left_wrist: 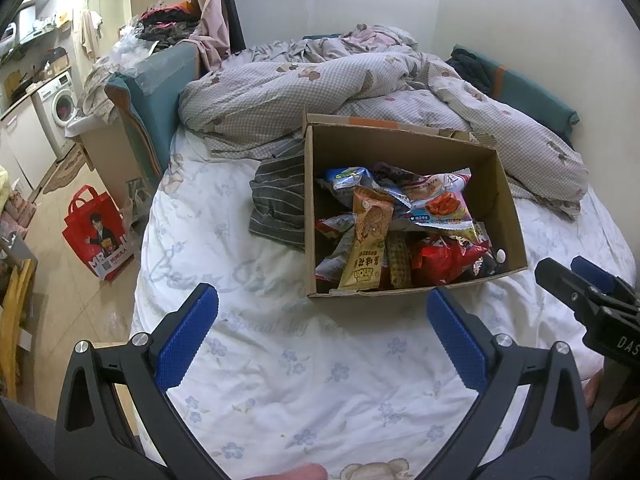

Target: Organize snacks

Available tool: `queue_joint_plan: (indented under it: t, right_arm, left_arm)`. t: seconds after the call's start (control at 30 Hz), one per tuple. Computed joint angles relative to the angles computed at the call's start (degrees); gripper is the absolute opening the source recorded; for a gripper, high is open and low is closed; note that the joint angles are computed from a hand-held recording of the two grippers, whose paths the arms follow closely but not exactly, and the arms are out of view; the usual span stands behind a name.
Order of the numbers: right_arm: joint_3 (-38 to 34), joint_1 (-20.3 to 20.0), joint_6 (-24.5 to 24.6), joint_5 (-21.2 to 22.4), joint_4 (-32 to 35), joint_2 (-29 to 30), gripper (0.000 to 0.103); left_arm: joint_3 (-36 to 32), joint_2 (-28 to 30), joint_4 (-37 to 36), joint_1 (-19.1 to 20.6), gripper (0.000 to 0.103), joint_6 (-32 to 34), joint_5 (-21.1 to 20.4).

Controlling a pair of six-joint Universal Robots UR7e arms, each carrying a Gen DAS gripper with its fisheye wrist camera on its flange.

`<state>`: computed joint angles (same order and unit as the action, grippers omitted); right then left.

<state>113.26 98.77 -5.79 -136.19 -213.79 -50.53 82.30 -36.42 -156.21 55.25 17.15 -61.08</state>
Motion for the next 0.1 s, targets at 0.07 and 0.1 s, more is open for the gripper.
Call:
queue_joint_plan:
  t: [0.07,0.1]
  right_arm:
    - [0.0,0.1,0.1,-0.2,0.2,0.0,0.103]
    - [0.0,0.0,0.0,-0.1,0.1,0.0,0.103]
  left_arm:
    - [-0.3,0.0,0.4,0.2,0.103,-0.6,-0.3]
    - [-0.6,0.2,1.0,0.3,0.103,-1.0,-0.4]
